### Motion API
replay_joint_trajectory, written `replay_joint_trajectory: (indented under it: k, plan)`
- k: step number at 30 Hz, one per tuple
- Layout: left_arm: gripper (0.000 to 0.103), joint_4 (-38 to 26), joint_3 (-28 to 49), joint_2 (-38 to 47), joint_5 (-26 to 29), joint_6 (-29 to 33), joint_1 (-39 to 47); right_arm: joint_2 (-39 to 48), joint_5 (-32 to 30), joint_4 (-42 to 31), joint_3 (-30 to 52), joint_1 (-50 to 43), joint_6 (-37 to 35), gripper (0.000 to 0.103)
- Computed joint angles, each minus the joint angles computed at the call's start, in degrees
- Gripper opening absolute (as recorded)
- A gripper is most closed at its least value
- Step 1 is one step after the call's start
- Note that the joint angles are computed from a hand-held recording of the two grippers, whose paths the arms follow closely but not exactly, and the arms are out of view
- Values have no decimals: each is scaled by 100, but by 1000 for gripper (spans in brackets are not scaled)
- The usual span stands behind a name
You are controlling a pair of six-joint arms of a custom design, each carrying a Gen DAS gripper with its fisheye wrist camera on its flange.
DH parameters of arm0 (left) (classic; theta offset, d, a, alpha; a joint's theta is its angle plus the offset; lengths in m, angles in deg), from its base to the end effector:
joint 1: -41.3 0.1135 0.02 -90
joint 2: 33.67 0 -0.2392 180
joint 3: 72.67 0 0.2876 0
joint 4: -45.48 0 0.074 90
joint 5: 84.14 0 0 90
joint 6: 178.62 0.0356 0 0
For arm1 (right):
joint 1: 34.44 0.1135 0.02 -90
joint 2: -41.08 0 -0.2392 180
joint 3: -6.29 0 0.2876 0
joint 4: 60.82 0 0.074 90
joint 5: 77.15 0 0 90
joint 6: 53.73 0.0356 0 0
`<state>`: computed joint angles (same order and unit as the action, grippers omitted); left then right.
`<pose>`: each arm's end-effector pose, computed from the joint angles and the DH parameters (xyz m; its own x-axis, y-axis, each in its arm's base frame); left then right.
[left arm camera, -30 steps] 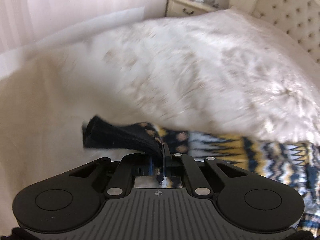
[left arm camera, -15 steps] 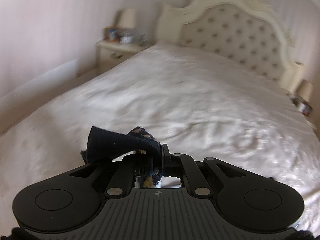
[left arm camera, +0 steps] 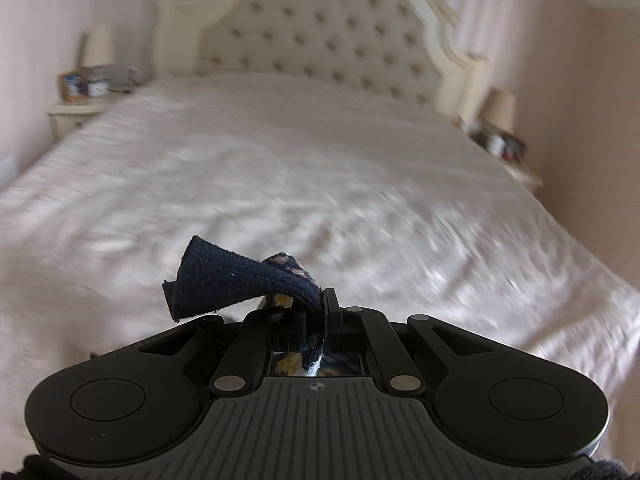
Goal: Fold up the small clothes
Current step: 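Lift the cuff with the left gripper, fold sleeve across chest, release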
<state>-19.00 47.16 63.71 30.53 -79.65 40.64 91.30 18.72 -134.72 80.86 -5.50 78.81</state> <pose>0.3953 -0.0194 0.3893 -0.6113 0.1487 -0.7773 0.4209 0.8928 -0.1602 0.1767 0.0936 0.3326 -0.7769 0.3390 -0.5306 0.1384 0.9140 0.3813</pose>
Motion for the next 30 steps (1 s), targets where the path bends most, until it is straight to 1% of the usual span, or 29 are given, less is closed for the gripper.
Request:
replay_joint_trajectory:
  k: [5, 9, 12, 19, 21, 22, 24, 25, 26, 29, 30]
  plan:
    - [7, 354, -975, -230, -732, -134, -1052, -650, -392, -307, -373, -669, -290, 103]
    - [7, 399, -1307, -117, -1230, -319, -1611, -951, -718, -502, -517, -1142, -584, 103]
    - [7, 403, -1437, -107, -1428, -405, -1870, -1103, -928, -577, -617, -1412, -762, 103]
    - [8, 351, -1399, -9, -1565, -305, -2269, -1201, -1339, -556, -773, -1900, -1081, 103]
    - [8, 449, -1470, -48, -1604, -338, -2355, -1213, -1392, -541, -787, -1976, -1137, 103]
    - [9, 540, -1544, -85, -1531, -344, -2345, -1230, -1427, -531, -800, -2024, -1155, 103]
    - [11, 583, -1597, -107, -1303, -362, -2326, -1270, -1454, -506, -827, -2076, -1132, 103]
    - [17, 540, -1563, -62, -1112, -355, -2284, -1289, -1474, -493, -848, -2118, -1131, 103]
    - [21, 466, -1484, 7, -1002, -351, -2271, -1309, -1504, -486, -868, -2169, -1137, 103]
    - [30, 371, -1384, 82, -953, -302, -2311, -1359, -1600, -487, -914, -2344, -1192, 103]
    - [31, 397, -1414, 48, -987, -276, -2329, -1371, -1625, -490, -924, -2397, -1219, 103]
